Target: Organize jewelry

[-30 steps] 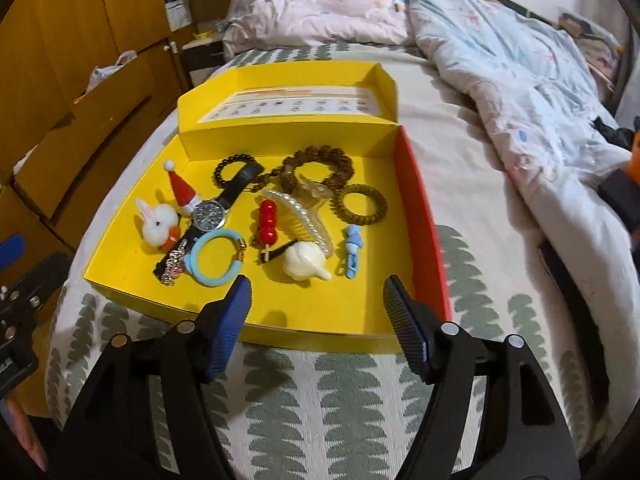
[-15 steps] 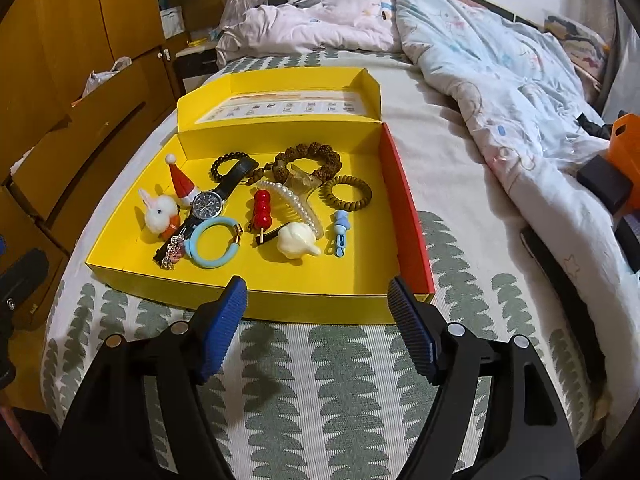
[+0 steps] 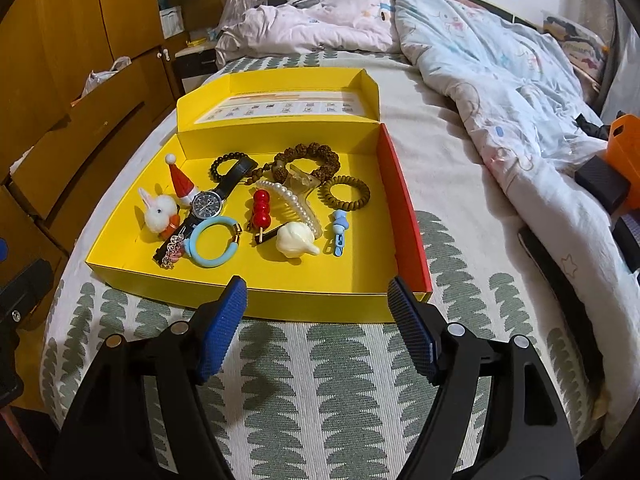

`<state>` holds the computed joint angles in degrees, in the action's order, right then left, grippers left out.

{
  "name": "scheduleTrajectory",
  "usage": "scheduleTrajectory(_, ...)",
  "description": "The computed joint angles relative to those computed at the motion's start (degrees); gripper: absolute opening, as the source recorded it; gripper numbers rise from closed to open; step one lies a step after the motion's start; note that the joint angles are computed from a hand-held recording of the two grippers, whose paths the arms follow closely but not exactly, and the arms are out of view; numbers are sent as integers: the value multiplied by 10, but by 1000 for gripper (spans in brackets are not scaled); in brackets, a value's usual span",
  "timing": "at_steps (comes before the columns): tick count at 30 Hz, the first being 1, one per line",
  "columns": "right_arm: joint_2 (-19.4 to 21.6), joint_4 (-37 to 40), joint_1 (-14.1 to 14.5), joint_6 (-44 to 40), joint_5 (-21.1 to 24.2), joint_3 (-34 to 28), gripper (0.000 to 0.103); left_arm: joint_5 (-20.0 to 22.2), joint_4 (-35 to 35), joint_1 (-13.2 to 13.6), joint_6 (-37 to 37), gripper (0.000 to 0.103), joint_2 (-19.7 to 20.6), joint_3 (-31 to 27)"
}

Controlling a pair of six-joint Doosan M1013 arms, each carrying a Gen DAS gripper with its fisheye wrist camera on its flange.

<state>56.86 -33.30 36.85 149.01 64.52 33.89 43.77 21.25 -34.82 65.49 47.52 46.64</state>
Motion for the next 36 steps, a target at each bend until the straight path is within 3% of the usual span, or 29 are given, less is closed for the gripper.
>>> scheduleTrajectory(36,-6,2,-1,6,15,9,79,-3,-7,1,16,98,-1,2)
